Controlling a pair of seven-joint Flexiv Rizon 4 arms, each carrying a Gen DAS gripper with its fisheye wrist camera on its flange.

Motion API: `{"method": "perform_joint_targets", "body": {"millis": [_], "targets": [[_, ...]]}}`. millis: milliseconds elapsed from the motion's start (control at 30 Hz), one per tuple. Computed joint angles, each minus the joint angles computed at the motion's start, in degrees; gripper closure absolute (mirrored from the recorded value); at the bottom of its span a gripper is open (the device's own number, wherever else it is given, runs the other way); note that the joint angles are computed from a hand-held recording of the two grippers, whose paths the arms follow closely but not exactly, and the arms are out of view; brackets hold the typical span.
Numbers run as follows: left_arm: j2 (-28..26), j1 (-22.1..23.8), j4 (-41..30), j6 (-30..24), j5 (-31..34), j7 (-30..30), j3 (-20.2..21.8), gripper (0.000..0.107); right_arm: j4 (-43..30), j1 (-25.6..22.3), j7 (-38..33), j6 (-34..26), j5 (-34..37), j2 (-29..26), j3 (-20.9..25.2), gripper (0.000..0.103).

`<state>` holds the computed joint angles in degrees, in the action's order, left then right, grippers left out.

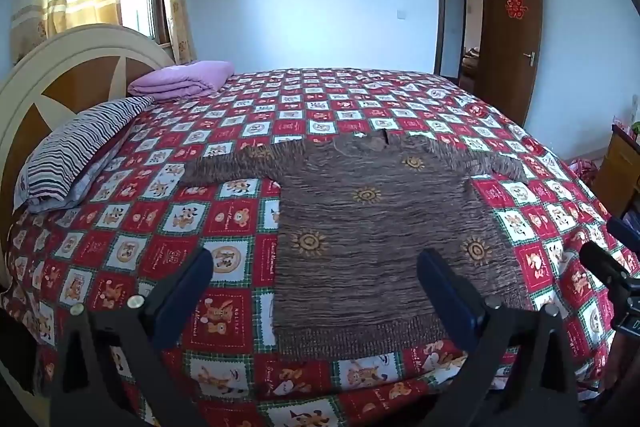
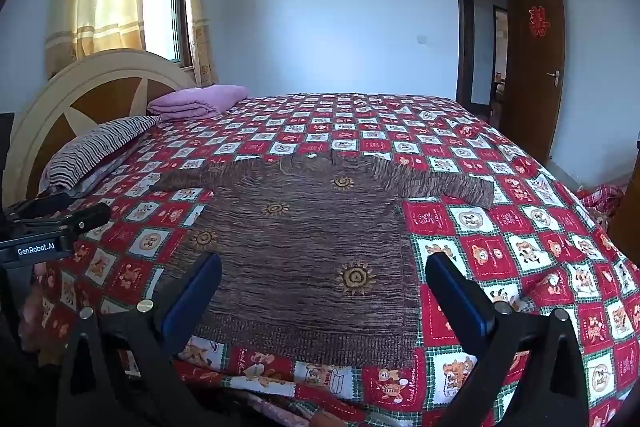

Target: Fold small clothes

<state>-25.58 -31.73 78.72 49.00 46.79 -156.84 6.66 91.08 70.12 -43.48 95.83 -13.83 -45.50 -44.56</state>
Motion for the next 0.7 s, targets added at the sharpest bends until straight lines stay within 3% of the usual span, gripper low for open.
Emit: {"method": "perform_joint_targets", "body": {"millis": [700], "targets": [[-0.1,-0.1,-0.1,-0.2,0.2,-0.3,0.0,0.004,-0.4,-1.9,1.4,-0.6,-1.4,0.1,1.9,0.001]]}}
